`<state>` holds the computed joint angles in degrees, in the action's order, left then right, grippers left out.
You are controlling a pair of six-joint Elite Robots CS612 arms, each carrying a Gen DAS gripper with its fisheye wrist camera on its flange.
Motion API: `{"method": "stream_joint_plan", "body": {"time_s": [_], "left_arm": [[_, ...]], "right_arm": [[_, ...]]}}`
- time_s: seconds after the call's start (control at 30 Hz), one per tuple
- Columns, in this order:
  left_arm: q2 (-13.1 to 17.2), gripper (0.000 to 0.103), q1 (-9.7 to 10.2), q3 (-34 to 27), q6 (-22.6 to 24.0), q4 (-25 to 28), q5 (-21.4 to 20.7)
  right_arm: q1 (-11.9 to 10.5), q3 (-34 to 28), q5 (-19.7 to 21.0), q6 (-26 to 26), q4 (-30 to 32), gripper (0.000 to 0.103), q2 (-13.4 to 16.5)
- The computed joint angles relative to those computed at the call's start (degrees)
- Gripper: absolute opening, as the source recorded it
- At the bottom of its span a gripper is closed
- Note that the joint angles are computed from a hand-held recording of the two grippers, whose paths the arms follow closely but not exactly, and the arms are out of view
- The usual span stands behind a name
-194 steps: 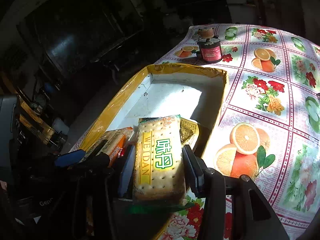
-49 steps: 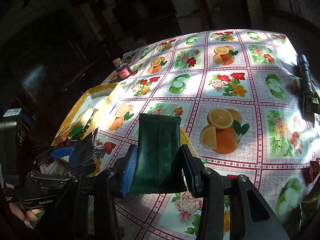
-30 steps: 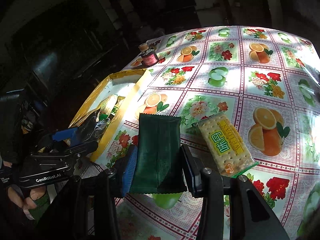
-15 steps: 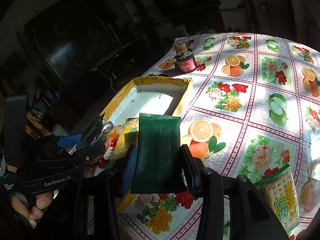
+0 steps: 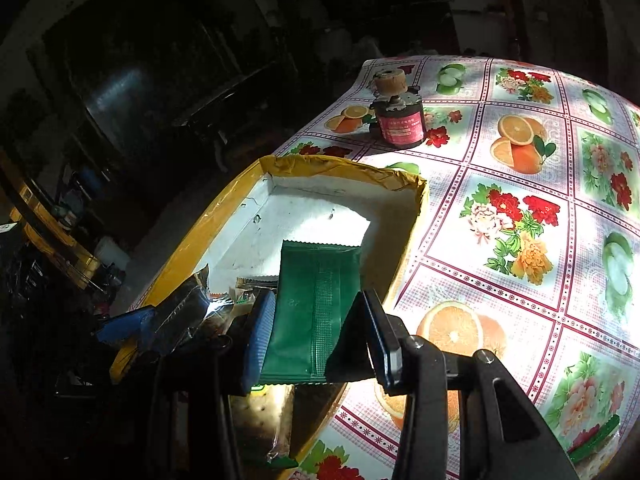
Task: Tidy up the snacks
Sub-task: 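Open both tools to drop the silver bag and green packet into the tray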
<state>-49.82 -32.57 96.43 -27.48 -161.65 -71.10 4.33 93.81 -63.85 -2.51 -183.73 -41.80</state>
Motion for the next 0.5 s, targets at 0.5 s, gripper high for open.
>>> {"method": "stream_joint_plan", "body": {"time_s": [0.5], "left_arm": [[-0.48, 0.072, 0.18, 0.07, -2.09, 0.85, -0.86]], "right_arm": [[-1.37, 3.32, 1.33, 3.27, -3.87, 0.049, -1.68]]}}
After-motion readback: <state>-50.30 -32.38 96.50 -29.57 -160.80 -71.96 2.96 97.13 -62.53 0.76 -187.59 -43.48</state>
